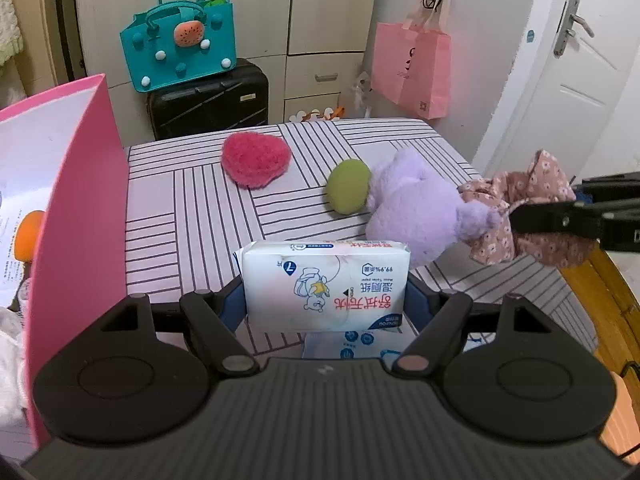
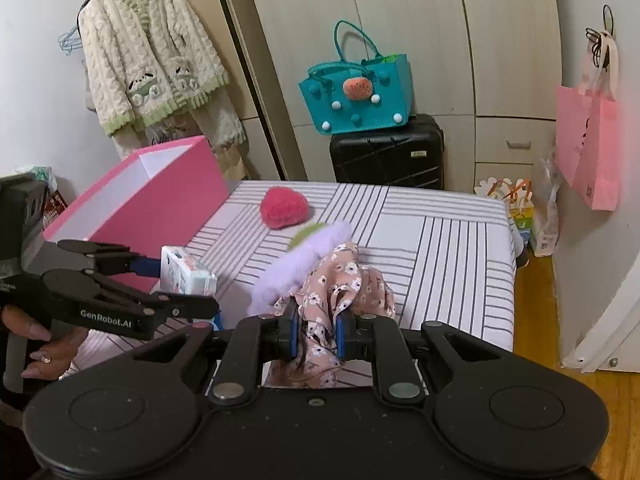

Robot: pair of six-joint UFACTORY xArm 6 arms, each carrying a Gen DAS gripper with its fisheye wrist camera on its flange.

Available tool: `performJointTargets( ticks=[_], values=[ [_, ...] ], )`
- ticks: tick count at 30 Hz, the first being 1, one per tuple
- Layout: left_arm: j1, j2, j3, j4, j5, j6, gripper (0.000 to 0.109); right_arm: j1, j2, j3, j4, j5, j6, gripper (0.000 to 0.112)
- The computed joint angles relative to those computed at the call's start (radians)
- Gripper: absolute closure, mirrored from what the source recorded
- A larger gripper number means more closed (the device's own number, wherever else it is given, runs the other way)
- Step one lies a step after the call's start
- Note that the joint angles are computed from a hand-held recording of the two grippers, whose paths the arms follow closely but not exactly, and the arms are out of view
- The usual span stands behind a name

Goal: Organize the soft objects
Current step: 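Carry the floral cloth and white wipes pack with both grippers over the pink box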

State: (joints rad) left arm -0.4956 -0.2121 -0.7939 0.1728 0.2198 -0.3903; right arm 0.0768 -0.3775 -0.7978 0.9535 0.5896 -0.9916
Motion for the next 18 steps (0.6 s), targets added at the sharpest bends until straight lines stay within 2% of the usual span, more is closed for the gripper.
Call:
performJointTargets(
  ticks=[6, 11, 18],
  values=[
    [0.007, -0.048, 0.018, 0.029, 0.020, 0.007, 0.032, 0.005, -0.025, -0.013, -0.031, -0.014, 0.029, 0.093],
    [0.002, -0.073, 0.013, -0.056, 0.088, 0.093, 0.032, 0.004, -0.029, -0.029, -0.104, 0.009, 0.091, 0.093],
    [-0.004, -0.147, 0.013, -0.224, 0.222, 0.285, 0.032, -0.001, -0.040, -0.053, -0.211, 0.163, 0.199, 0.093]
  ],
)
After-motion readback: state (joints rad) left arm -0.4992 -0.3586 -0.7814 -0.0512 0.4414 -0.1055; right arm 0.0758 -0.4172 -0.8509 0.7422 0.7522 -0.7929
